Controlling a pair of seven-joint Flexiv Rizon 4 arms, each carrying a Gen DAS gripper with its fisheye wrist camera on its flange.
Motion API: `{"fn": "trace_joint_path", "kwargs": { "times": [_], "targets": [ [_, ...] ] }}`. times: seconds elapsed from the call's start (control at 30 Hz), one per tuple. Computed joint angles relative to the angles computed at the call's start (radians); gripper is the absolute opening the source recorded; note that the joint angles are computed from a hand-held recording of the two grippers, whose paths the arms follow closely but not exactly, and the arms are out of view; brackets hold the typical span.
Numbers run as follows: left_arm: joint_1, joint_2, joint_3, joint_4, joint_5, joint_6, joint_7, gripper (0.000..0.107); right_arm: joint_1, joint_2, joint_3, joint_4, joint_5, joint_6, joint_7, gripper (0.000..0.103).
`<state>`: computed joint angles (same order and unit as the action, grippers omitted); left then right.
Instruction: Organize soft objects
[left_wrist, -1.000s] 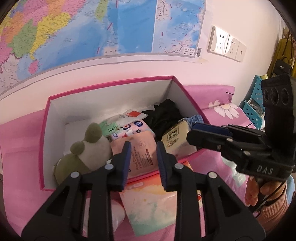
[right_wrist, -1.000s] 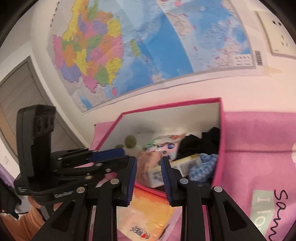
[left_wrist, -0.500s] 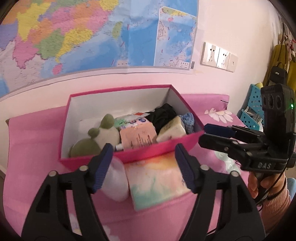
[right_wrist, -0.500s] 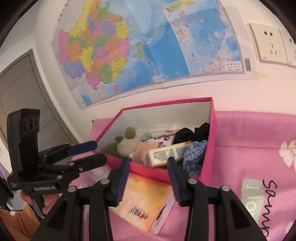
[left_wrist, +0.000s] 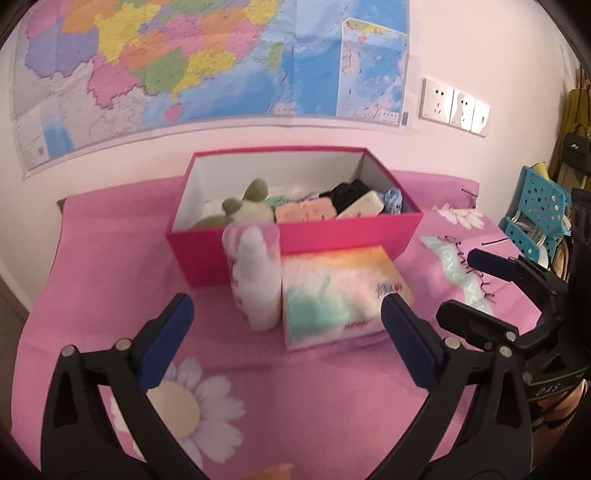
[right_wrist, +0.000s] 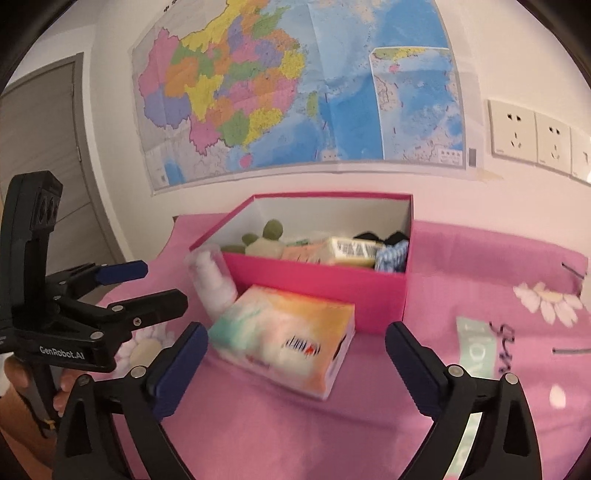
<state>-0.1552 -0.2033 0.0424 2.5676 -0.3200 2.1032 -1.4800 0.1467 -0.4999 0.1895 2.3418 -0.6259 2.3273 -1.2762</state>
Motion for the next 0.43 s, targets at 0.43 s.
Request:
{"fn": "trace_joint_path", "kwargs": {
  "times": [0.43],
  "targets": [
    [-0.100, 0.004, 0.005, 0.071, -0.194, 0.028, 0.053, 0.102, 0.020, 0.014, 0.014, 0.083, 0.022, -0.008, -0.023, 0.099]
  ]
}}
